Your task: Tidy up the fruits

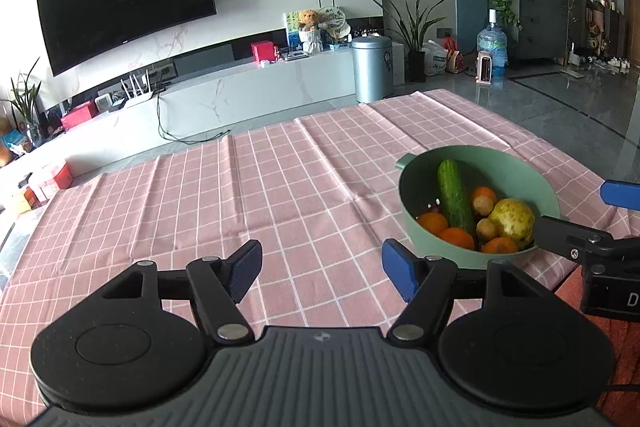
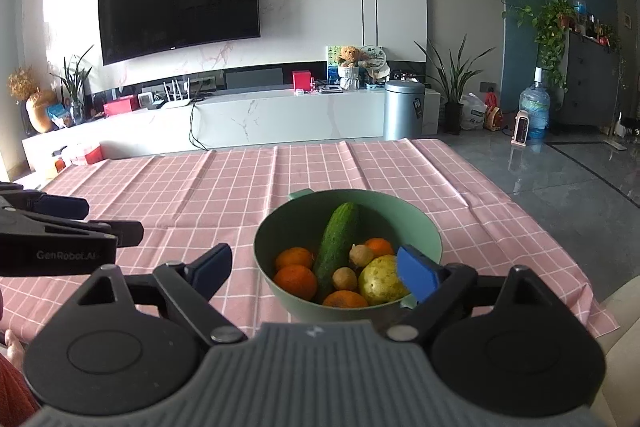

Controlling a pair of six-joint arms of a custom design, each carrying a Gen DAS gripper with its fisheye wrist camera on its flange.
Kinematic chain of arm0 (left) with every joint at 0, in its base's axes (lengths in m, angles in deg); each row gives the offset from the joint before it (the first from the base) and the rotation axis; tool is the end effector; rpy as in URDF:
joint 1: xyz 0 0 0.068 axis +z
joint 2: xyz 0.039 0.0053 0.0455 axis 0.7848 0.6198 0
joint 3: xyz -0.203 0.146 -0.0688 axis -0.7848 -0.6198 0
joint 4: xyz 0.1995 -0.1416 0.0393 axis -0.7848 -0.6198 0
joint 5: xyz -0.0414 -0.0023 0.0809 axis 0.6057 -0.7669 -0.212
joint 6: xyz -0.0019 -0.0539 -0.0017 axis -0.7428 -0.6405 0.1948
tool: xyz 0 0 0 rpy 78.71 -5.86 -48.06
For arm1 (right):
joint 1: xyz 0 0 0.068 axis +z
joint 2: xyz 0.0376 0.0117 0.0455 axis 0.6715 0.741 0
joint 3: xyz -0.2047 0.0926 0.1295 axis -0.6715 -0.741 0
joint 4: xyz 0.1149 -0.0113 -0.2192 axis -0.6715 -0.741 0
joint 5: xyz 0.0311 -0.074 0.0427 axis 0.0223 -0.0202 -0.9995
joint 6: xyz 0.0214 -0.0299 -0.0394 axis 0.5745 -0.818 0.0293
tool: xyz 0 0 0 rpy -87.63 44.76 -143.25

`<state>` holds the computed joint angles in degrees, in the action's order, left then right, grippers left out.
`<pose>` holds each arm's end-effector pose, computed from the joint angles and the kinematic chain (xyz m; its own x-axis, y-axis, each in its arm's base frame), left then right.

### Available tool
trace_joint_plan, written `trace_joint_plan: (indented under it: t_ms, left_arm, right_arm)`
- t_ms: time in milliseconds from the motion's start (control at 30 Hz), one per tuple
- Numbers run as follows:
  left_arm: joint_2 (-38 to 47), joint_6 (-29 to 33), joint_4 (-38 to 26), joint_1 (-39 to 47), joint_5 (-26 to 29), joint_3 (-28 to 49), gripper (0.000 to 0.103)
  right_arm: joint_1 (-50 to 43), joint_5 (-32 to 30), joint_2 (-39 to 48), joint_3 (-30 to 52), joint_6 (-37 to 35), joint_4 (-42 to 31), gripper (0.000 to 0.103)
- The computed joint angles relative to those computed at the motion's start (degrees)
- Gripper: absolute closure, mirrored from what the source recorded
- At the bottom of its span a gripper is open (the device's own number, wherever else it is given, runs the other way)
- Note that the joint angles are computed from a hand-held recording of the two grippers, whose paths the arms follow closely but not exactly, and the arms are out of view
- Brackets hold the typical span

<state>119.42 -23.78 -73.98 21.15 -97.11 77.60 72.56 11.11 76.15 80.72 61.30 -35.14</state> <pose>0.3193 -0.1754 0.1630 -0.5530 0.2243 -0.8024 0.2150 0.9689 0.1227 0.2642 0.1382 0.0896 -0.4432 0.0272 -0.8960 -0.0385 0.9980 0.0493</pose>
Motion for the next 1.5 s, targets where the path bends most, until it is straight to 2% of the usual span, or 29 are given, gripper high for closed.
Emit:
trace_joint_plan:
  t_ms: [433,633,1500]
  left_arm:
    - [4.0,-2.7,-1.2,0.7,-0.1,0.0,0.017]
    - [5.1,-3.2,-3.4,1.0,-0.5,1.3,0.017]
    - [3.5,-3.6,-5.0,1.7,0.2,0.8,0.017]
  right_arm:
    - [-0.4,-0.1,7.1,0.8,0.5,6.3,0.01]
    - [-1.8,-2.4,7.4,2.4,2.6,2.6,0.009]
    - [-0.3,0.1,8.1,3.1,1.1,2.5,0.009]
